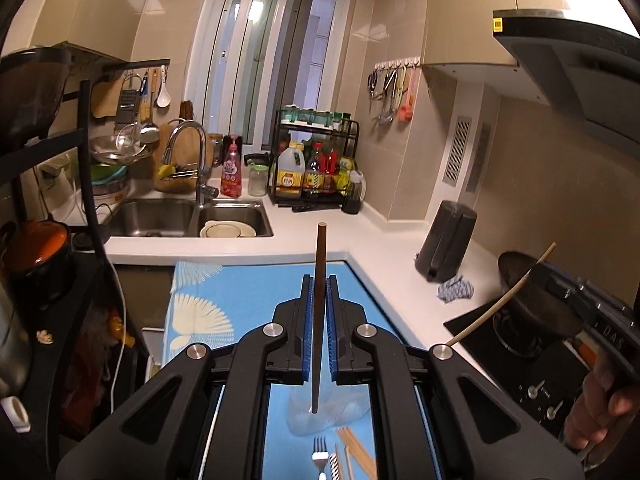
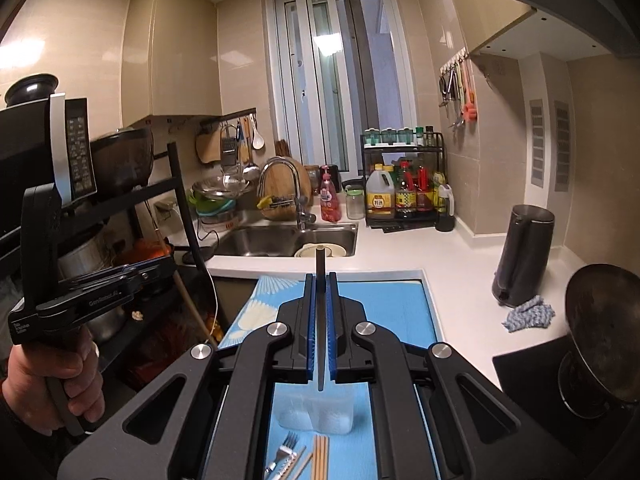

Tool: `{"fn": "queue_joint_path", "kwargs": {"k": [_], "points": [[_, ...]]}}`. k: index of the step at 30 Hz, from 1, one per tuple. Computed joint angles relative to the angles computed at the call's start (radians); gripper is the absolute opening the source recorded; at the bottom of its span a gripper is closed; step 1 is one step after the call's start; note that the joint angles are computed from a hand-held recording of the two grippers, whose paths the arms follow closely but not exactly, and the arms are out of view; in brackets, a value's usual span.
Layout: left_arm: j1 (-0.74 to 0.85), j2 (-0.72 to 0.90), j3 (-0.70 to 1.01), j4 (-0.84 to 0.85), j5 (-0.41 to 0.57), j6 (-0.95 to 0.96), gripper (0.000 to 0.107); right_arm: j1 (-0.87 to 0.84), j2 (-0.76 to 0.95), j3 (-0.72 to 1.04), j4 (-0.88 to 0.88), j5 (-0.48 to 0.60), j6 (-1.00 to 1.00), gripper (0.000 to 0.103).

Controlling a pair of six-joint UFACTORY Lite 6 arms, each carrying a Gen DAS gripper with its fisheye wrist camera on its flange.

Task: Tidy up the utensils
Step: 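Carry both chopsticks into the clear container and open both tools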

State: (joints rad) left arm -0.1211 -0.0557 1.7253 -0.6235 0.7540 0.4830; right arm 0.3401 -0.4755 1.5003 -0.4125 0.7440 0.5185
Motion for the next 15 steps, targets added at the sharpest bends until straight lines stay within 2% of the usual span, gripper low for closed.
{"fn": "queue_joint_path", "kwargs": {"k": [3, 5, 12, 15], "points": [[-0.046, 0.072, 0.028, 0.034, -0.055, -0.037, 0.006, -0.019, 0.069, -0.003, -0.025, -0.056, 0.018, 0.005], [-0.06, 0.113, 0.022, 0.025, -0.079, -0.029, 0.006, -0.063, 0.098, -0.039, 0.022, -0.111, -0.001, 0.005], [-0.087, 0.214, -0.108, -0.047, -0.211, 0.063, 0.006, -0.183, 0.129, -0.31, 0.151, -0.349, -0.058, 0.005], [-0.102, 0.234, -0.176, -0.076, -0.262, 0.096, 0.006, -0.198, 0.153, -0.397, 0.184, -0.41, -0.072, 0.005]]}}
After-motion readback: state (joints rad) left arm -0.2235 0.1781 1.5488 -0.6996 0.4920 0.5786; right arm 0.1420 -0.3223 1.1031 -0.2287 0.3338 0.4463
